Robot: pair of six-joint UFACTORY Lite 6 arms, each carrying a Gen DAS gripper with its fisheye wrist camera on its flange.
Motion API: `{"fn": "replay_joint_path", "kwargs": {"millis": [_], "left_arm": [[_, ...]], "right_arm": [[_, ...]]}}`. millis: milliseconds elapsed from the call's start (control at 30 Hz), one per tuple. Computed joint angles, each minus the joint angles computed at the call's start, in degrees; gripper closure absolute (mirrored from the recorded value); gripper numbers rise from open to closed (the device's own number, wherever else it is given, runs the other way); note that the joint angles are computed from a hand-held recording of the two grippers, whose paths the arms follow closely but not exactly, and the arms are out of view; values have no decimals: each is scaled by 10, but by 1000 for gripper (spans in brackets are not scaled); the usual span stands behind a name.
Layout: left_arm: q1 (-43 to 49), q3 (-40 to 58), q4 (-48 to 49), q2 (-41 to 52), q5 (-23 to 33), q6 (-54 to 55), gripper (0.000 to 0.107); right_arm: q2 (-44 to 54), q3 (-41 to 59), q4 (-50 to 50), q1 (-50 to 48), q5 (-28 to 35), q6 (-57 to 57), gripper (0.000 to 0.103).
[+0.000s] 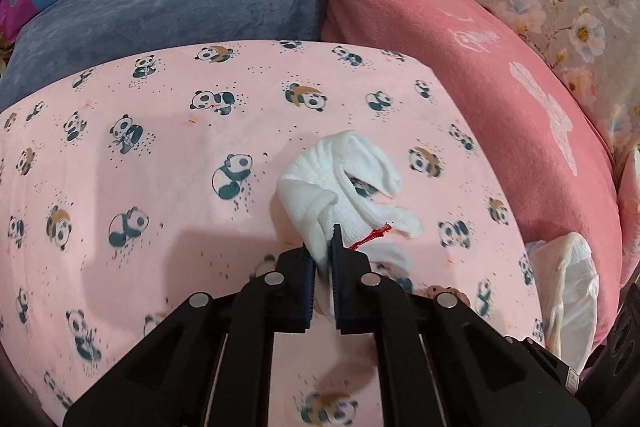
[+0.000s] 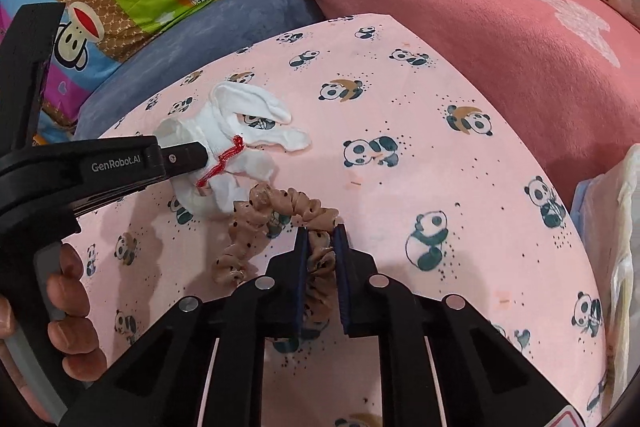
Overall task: Collect trash
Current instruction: 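Grasp the white gloves with the left gripper while the right gripper grasps the beige scrunchie, then carry the white gloves and beige scrunchie in both grippers over the bin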
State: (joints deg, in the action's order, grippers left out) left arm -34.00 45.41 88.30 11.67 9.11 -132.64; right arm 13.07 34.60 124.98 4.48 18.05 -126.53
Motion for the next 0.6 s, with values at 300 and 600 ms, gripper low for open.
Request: {"fn": "replay_joint_path", "kwargs": {"millis": [300,600], "left_arm": [[-117,2,-249,-106,118,208,100],[-246,91,-294,-138,267,247,100]], "right_arm": [[-220,-120,-213,-87,37,177,89],[-436,-146,-537,-261,175,441,89]]}}
